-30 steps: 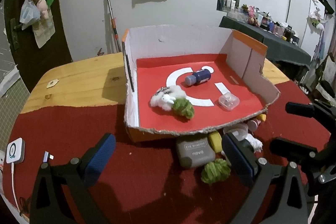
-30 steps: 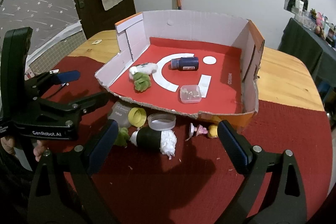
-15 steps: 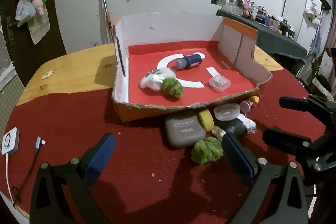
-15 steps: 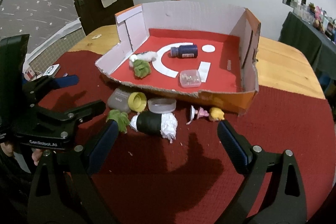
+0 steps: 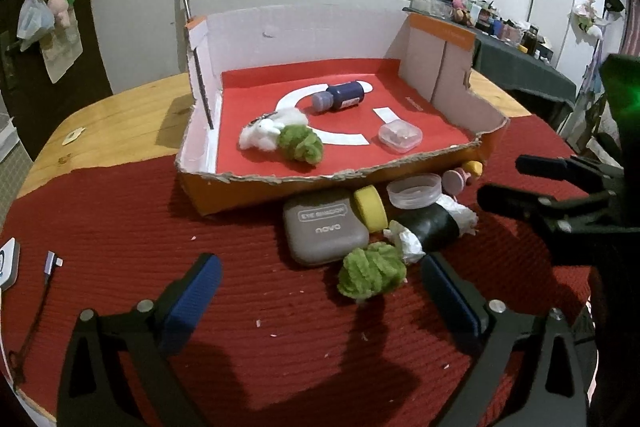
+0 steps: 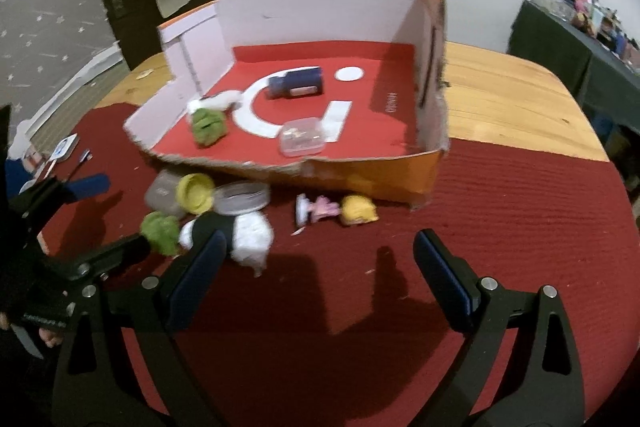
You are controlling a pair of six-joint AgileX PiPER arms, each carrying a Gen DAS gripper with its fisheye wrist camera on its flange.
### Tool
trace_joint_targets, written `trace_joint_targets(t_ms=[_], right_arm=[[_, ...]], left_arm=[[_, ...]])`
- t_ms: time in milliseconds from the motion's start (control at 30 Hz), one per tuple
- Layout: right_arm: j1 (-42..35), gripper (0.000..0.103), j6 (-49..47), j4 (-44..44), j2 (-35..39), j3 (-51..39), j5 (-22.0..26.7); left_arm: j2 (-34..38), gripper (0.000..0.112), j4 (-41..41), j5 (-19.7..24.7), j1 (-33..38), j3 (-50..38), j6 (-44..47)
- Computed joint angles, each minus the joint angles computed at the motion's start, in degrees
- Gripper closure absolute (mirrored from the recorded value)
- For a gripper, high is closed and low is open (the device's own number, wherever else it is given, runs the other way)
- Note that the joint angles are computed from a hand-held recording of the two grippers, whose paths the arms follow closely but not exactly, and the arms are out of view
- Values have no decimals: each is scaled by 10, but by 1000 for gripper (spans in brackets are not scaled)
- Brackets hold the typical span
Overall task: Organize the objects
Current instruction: 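Withdraw both tools from the box toward the remaining items, then grasp the green fuzzy ball with the left tool while the right tool grasps the pink-and-yellow doll figurine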
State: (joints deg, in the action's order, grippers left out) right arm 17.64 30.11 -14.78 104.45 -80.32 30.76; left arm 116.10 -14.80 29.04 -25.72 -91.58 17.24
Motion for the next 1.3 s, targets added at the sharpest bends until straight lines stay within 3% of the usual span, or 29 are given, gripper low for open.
trace_joint_targets(t_ms=[267, 567, 800, 1133, 1300], right_arm=[[-20, 30, -15, 7, 42, -43, 15], [-16, 34, -29, 6, 71, -69, 21], [-12, 55, -18, -15, 72, -63, 20], [4, 55, -13, -6, 45, -28, 3], [23, 55, 13, -29, 24, -9, 2]], left_arm=[[11, 29, -4, 4, -7, -7, 10], [19, 46, -37, 11, -5, -9, 43], [15, 53, -18, -5, -17, 3, 29], [1, 79, -77, -1, -6, 19, 88], [-5, 81, -96, 0, -3, 28, 107]])
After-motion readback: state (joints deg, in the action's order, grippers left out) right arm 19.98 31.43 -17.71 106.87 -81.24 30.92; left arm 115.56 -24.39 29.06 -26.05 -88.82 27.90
